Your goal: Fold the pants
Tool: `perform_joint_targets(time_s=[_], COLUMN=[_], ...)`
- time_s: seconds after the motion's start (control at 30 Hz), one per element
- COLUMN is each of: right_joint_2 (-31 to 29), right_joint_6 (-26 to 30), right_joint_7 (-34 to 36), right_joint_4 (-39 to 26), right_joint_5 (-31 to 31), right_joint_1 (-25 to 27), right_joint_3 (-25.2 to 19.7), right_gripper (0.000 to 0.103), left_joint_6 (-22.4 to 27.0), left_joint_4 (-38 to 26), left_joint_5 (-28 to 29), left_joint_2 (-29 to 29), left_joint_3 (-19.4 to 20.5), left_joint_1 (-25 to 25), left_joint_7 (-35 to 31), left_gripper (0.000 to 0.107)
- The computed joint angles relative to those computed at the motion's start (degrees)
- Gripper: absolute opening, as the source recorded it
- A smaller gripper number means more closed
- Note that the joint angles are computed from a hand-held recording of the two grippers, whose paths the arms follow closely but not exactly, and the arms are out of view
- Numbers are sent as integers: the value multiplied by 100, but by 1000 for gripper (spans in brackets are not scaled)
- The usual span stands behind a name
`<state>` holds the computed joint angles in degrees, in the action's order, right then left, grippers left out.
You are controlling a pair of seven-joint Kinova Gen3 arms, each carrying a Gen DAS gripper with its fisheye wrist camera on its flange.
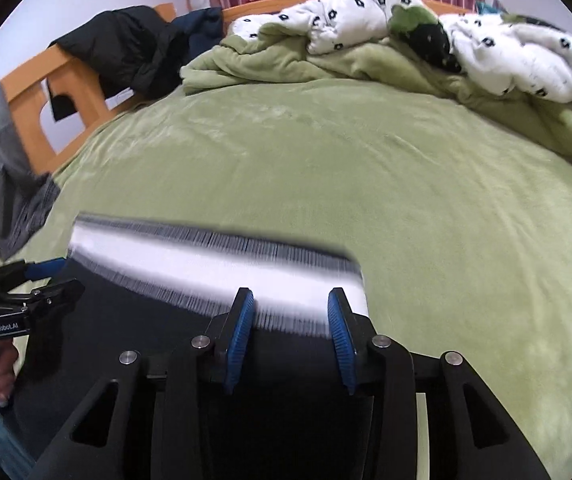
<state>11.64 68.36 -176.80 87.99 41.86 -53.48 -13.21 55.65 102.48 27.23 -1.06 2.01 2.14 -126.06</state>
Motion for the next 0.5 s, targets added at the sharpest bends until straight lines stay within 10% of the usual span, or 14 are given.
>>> perform_joint_targets(time_s=[0.3,0.5], right_joint_2=[-410,-664], right_joint_6=[1119,1113], right_joint_7=[-2063,-3449], right_joint_4=[822,1245], right_joint_5=[87,291], right_joint_1=[-1875,-1614], right_joint_3=[-293,-1147], right_gripper=[44,46], left_joint_6=[855,1525], left_joint_4=[1822,1731], left_joint_5=[684,-135], left_joint_2=[-1918,-2306], left_joint_3=[-1208,-1675], left_joint_1=[-712,-542], left_joint_7=[-1988,-1844], left_gripper=[64,64])
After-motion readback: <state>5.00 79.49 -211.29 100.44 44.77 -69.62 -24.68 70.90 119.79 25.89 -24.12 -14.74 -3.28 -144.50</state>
